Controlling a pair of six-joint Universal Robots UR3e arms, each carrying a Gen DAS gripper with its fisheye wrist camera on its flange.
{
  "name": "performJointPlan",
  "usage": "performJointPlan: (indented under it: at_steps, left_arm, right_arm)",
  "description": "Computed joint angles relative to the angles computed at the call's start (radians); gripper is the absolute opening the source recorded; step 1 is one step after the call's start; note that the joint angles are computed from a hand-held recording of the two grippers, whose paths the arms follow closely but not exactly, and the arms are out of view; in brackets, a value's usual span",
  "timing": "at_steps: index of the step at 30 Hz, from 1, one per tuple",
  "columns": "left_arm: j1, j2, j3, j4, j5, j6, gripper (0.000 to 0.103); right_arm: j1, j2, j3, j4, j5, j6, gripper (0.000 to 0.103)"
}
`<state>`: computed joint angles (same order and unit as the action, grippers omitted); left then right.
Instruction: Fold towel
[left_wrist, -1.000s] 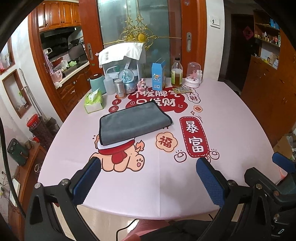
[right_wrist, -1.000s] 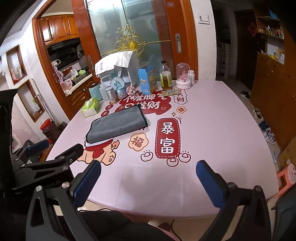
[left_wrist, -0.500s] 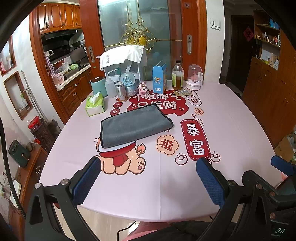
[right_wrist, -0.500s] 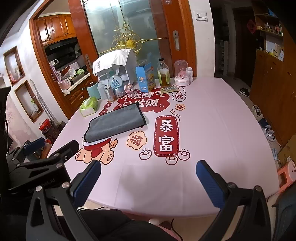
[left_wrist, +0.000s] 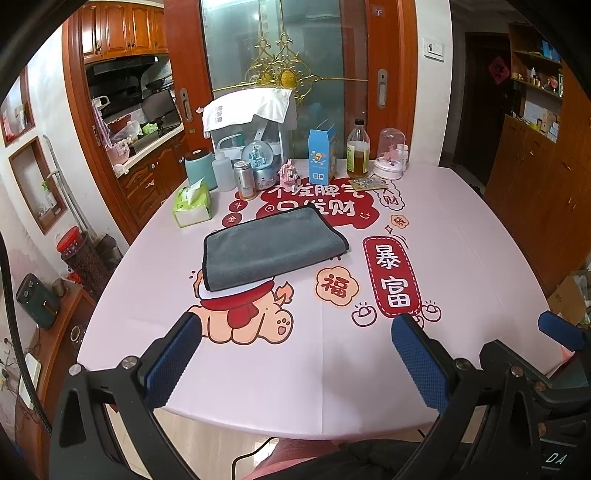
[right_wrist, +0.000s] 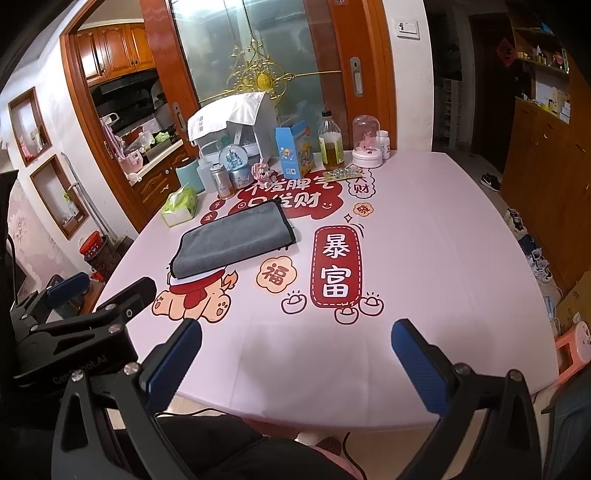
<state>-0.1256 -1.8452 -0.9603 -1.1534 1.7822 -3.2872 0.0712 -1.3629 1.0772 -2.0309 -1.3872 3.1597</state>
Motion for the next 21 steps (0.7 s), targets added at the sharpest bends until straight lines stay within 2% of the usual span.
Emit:
performJointPlan:
  at_steps: [21]
  left_arm:
    - [-0.001,0.002,-0.006,0.004,0.002,-0.004,0.102]
  right_arm:
    - [0.007,0.005,0.003,-0.003,-0.007,0.006,0.103]
